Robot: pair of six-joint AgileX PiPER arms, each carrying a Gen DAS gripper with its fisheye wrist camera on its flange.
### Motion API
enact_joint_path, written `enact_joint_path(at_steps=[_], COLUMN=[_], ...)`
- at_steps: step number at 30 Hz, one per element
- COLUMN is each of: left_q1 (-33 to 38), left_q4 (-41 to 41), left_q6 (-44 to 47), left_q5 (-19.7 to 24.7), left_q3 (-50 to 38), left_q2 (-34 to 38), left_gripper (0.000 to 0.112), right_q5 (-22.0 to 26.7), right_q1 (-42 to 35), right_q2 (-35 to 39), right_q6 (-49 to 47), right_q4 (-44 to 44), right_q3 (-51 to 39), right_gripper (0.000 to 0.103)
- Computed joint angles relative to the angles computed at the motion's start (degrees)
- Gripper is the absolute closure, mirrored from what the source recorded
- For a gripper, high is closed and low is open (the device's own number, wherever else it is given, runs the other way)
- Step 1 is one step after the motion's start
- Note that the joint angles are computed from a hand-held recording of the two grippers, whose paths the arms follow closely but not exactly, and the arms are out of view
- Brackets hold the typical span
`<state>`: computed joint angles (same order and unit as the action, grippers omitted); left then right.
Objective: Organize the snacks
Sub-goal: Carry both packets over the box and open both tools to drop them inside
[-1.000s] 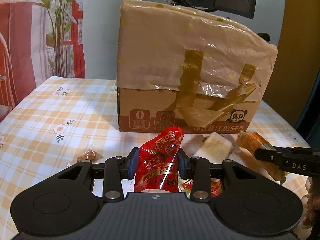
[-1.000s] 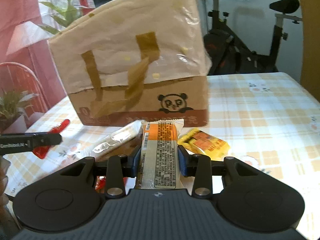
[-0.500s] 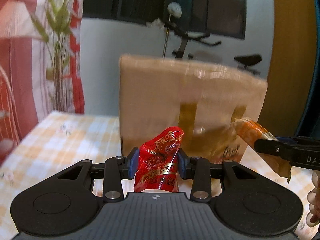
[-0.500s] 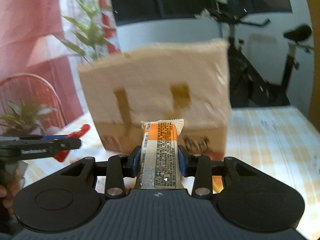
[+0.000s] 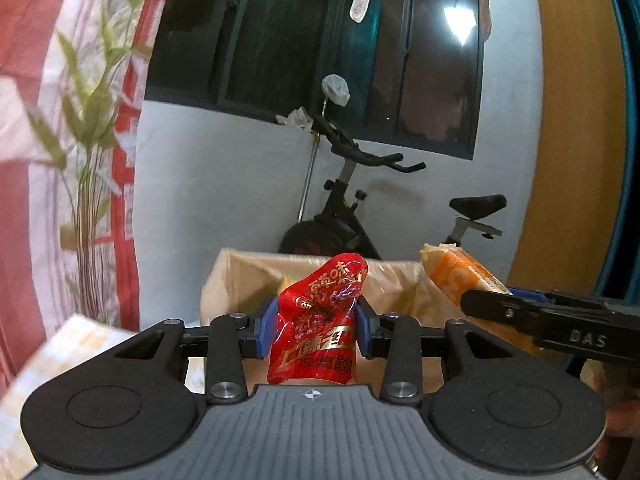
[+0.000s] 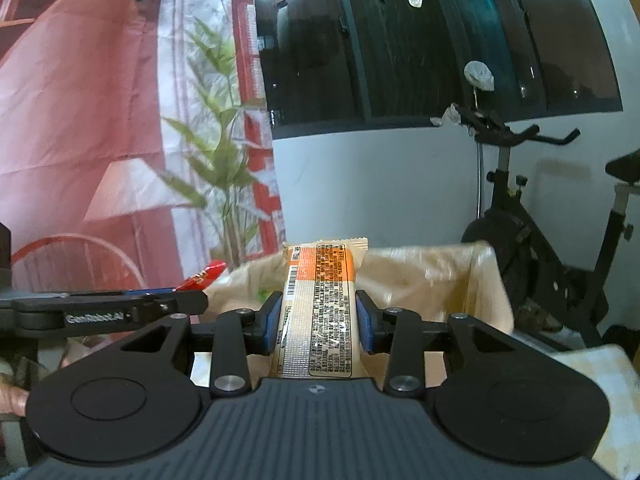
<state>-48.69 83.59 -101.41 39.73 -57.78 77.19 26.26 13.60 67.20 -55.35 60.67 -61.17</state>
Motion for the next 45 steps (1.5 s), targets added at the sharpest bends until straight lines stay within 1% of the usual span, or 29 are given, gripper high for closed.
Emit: enact_joint_path(at_steps=[2, 4, 6, 8, 10, 11, 14, 15, 17, 19, 20, 22, 23, 26, 29, 32, 37, 42, 45], left_q1=[3.5, 6.5, 9.7, 13.4, 16.3, 17.1, 17.6, 17.4, 17.2, 17.1, 17.2, 17.4, 17.4, 16.6, 14.9, 13.1, 10.8, 7.3, 4.8], left_q4=[-2.7, -6.2, -12.4, -22.3, -30.6, -32.4, -35.0, -34.8, -34.4, -33.0, -33.2, -33.9, -34.0, -32.1, -29.2, -25.8, -22.9, -18.3, -15.7], left_q6=[5.1, 10.4, 18.6, 27.7, 34.1, 35.9, 40.3, 40.6, 41.5, 40.0, 39.5, 38.5, 37.8, 35.8, 33.9, 31.0, 26.3, 20.6, 17.0], left_q5=[-2.4, -4.2, -6.3, -8.4, -9.7, -10.0, -8.6, -7.6, -6.8, -6.6, -6.6, -6.7, -6.7, -6.1, -4.5, -3.6, -3.7, -1.0, 1.3], left_q3=[-4.6, -9.0, -13.6, -18.8, -22.1, -23.1, -25.8, -26.3, -26.6, -25.8, -25.0, -24.1, -23.5, -21.4, -18.9, -15.1, -6.7, 1.3, 6.0], left_q2=[3.2, 6.1, 8.9, 12.0, 14.1, 15.0, 17.4, 17.9, 18.2, 17.6, 16.7, 15.6, 14.9, 12.8, 10.2, 6.6, -1.4, -8.5, -12.4], left_gripper=[0.071, 0.071, 0.070, 0.070, 0.070, 0.069, 0.059, 0.053, 0.045, 0.041, 0.037, 0.033, 0.033, 0.033, 0.033, 0.033, 0.033, 0.033, 0.033], right_q5=[-0.3, 0.1, 0.8, 1.8, 3.4, 5.0, 8.7, 9.5, 11.3, 12.7, 12.4, 11.7, 11.5, 11.6, 11.4, 10.6, 8.4, 7.3, 7.2], right_q1=[-0.1, -0.2, -0.2, 0.2, 1.2, 1.4, 2.6, 3.1, 3.3, 2.7, 2.5, 2.0, 1.8, 1.6, 1.3, 0.5, -0.7, -2.0, -2.9], right_q2=[4.6, 9.8, 15.0, 19.6, 23.8, 25.7, 30.1, 31.1, 32.6, 32.7, 32.2, 30.8, 30.2, 28.2, 25.9, 23.1, 17.4, 12.2, 9.0], right_q6=[2.4, 7.5, 13.8, 21.8, 30.8, 33.9, 42.2, 44.5, 47.0, 46.3, 45.6, 43.2, 42.1, 39.9, 37.1, 32.4, 24.6, 15.3, 8.0], right_q4=[-3.3, -8.5, -14.4, -21.5, -29.5, -32.0, -39.6, -41.8, -43.6, -42.4, -42.0, -39.9, -39.2, -38.9, -37.2, -33.6, -27.8, -20.6, -15.6], right_q3=[-5.2, -11.1, -17.0, -22.5, -27.8, -30.4, -36.2, -37.4, -39.2, -39.0, -38.2, -36.5, -36.1, -34.8, -32.9, -29.6, -22.6, -15.8, -11.4], right_gripper=[0.064, 0.064, 0.064, 0.064, 0.064, 0.064, 0.064, 0.064, 0.063, 0.059, 0.057, 0.039, 0.036, 0.035, 0.029, 0.028, 0.028, 0.028, 0.028])
